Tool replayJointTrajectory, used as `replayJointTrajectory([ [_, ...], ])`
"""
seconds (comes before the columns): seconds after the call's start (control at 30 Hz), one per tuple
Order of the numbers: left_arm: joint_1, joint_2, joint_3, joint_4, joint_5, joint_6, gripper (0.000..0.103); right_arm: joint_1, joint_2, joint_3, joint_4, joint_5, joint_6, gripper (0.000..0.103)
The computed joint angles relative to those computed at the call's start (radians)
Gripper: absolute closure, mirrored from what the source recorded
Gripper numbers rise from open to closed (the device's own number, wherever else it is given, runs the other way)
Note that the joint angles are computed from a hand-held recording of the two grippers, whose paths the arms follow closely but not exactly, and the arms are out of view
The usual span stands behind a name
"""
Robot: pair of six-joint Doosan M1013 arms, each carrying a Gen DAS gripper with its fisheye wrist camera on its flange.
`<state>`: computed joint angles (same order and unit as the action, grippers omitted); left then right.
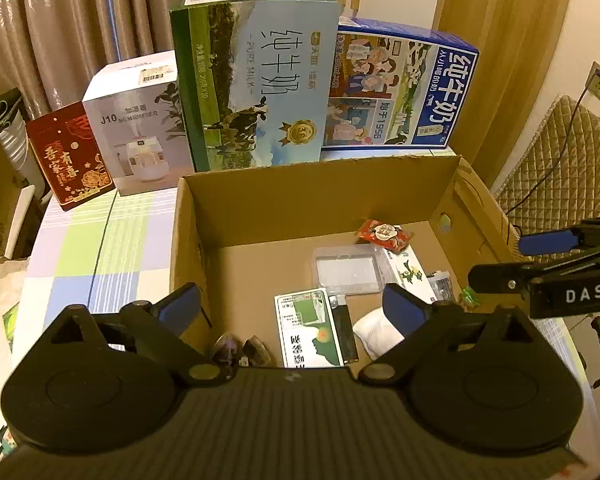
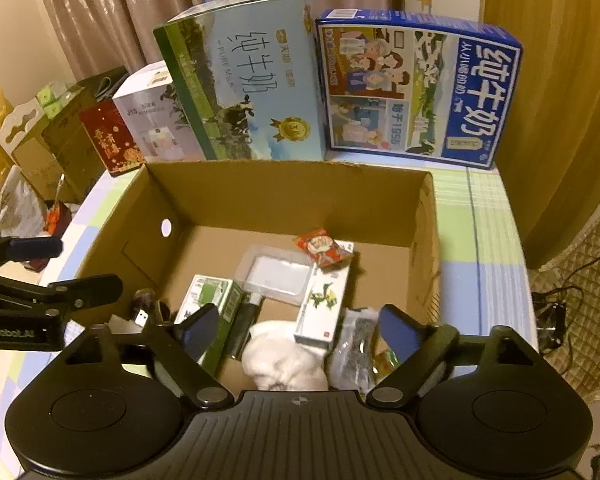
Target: Organize objects
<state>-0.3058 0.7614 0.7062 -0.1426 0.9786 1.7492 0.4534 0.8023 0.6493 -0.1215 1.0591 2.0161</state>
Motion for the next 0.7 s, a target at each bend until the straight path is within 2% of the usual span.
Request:
replayJointTrajectory([
  [0.1,-0.001,-0.022,0.03,0.0,-0.008,-0.004,0.001,0.002,-0.025,0.035,0.004,-0.007,0.021,0.01],
  [0.27,0.003,-0.069,0.094,-0.03,-0.025,-0.004,0.001,0.015,-0.076,0.111,-0.009,-0.029,0.047,0.003],
  [0.63,0.004,-0.204,0.287,-0.059,-0.134,-0.019,0.001,0.054,-0.19,0.277,-0.063,-0.091,0.123,0.002],
  [0.7,-0.001,-0.231,0.323,-0.027,-0.156,-0.053,0.001,0.058,-0.215,0.314,-0.06,-0.115,0.143,0.002],
])
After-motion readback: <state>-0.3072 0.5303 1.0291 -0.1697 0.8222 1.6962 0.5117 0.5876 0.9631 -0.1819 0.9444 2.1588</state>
